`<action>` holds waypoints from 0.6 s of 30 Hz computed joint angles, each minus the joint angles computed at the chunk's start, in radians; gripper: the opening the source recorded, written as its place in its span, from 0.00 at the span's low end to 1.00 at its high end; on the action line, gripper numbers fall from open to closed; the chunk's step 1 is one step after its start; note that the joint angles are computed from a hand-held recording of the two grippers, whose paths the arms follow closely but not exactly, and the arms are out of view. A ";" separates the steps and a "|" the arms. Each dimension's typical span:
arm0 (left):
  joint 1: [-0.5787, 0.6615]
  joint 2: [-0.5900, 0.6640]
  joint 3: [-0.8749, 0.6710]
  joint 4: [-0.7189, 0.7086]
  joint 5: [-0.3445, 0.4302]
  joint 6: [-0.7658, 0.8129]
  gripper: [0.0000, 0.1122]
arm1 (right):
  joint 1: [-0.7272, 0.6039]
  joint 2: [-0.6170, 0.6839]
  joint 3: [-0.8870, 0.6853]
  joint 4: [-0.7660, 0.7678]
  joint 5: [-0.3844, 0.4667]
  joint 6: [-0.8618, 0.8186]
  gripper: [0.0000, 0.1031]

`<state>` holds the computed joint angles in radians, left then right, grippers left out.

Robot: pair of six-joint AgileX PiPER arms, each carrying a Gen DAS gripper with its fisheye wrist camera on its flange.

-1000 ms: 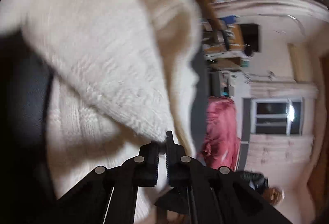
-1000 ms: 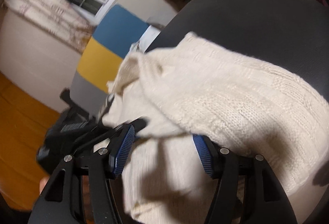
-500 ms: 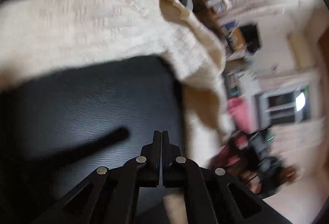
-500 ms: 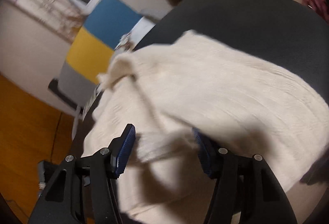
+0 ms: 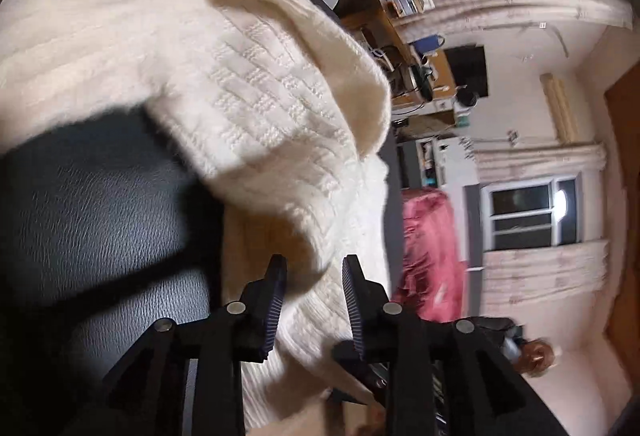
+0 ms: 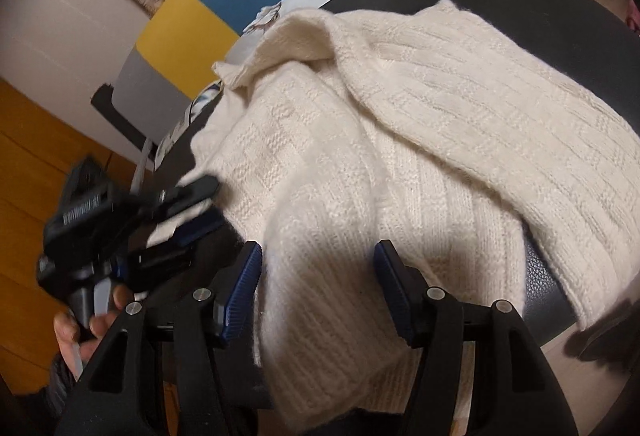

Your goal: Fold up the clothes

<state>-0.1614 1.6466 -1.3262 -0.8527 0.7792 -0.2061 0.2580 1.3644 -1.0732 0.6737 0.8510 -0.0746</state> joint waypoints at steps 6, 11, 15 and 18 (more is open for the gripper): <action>0.106 -0.176 0.154 0.079 0.025 0.040 0.04 | -0.142 -0.036 0.040 0.232 0.110 -0.223 0.61; 0.217 -0.267 0.223 0.104 0.111 0.102 0.04 | -0.127 0.005 -0.022 0.127 0.079 -0.167 0.60; 0.270 -0.311 0.267 0.162 0.149 0.116 0.04 | 0.049 0.154 -0.168 -0.258 0.087 0.095 0.43; 0.310 -0.334 0.304 0.155 0.174 0.151 0.05 | 0.115 0.171 -0.195 -0.439 0.082 0.198 0.22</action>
